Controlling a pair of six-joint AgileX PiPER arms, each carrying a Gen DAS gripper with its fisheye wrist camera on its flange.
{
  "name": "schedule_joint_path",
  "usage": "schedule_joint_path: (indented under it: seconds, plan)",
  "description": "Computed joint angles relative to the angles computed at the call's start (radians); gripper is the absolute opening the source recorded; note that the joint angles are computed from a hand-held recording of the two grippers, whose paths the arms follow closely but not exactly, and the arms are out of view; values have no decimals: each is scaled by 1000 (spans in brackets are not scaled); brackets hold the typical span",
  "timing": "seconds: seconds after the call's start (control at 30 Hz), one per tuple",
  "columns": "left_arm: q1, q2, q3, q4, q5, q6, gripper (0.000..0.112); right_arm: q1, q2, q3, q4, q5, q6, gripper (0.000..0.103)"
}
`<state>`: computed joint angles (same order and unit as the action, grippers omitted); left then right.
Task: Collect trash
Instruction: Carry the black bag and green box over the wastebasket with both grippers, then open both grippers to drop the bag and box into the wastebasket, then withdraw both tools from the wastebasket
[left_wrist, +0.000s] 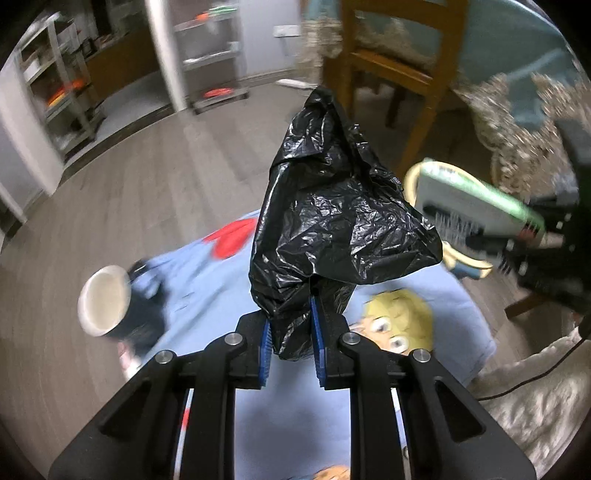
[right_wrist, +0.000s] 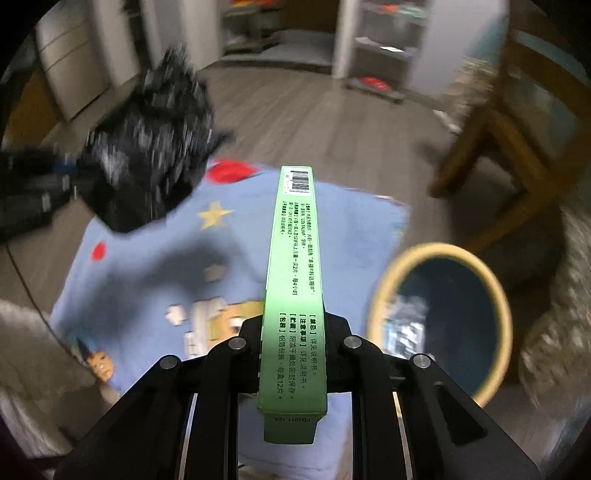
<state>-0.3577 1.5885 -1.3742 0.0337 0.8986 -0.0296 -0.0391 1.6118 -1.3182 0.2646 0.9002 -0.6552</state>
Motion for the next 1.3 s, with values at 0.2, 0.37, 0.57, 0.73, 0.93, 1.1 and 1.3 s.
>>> schedule_joint_path:
  seconds: [0.2,0.37,0.57,0.73,0.93,1.1,1.3]
  plan:
    - [-213,241,-239,2,20,-51,17,-281,67,-92,50,18,-7,19]
    - [-328,487,-555,1,91,-62,18,-466,223,-234,161,77,47,19]
    - [-367,687,-854,25,164,-76,77,-534,313,-290,208,71,105,34]
    - [-358,625,-765,9,118,-92,77,-545,315,-296,217,89,77,44]
    - [-351,363,-392,-1,-45,-136,91,-574,151,-143,235,80,21,61]
    - [-379,148,-132,80,-109,-217,97,-616,-56,54,302,23,-43,86]
    - [-412,-20,54,189,-138,-370,97,-707,-251,263,403,15,-135,96]
